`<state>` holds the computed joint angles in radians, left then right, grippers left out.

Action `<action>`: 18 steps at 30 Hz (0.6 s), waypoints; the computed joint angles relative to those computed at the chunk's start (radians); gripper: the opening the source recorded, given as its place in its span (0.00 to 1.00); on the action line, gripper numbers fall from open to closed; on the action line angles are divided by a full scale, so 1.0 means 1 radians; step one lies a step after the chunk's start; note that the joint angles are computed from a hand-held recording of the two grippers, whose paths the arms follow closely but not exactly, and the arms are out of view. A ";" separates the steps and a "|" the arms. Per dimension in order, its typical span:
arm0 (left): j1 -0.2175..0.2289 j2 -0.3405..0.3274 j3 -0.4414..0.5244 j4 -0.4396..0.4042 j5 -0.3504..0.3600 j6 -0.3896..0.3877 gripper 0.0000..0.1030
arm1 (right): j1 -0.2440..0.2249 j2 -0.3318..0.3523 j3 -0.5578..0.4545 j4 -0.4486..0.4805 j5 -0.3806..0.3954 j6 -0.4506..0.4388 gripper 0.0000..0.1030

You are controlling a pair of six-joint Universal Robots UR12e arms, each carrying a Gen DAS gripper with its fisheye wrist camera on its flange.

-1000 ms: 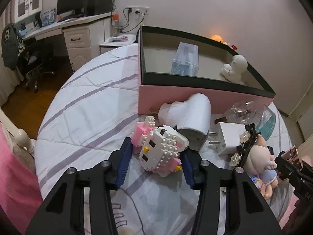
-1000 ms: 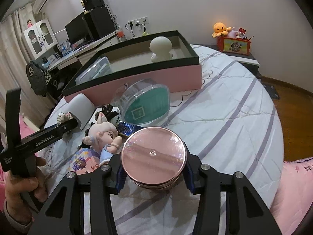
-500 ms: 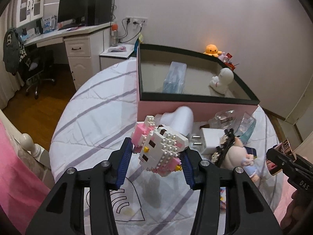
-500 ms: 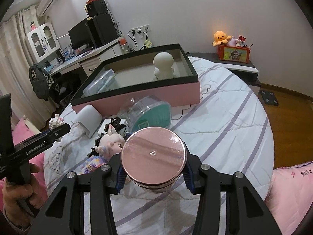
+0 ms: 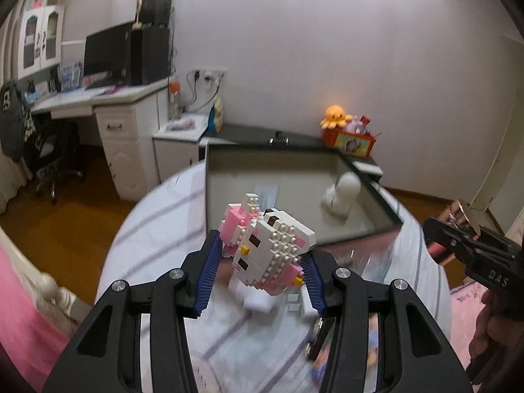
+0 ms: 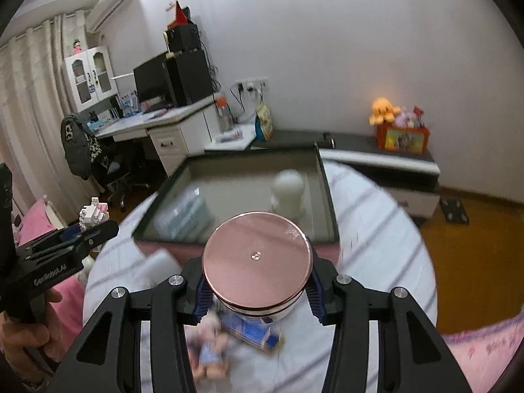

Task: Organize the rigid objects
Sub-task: 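Carry the block cat and pink tin into the box and release both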

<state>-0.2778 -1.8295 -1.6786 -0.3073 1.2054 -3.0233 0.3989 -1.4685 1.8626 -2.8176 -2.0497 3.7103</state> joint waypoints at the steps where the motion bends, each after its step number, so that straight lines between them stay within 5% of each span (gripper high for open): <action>1: -0.002 -0.006 0.012 0.006 -0.001 -0.002 0.47 | -0.008 0.005 -0.010 -0.008 0.004 -0.016 0.47; 10: -0.021 -0.087 0.141 -0.005 -0.016 -0.024 0.47 | -0.070 0.066 -0.104 -0.009 0.080 -0.114 0.47; 18: -0.040 -0.165 0.235 -0.092 -0.024 -0.033 0.47 | -0.116 0.114 -0.135 0.047 0.164 -0.101 0.47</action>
<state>-0.3179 -1.9946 -1.4433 -0.3993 1.1814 -3.0562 0.2831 -1.3542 1.7275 -2.7709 -1.8858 3.6093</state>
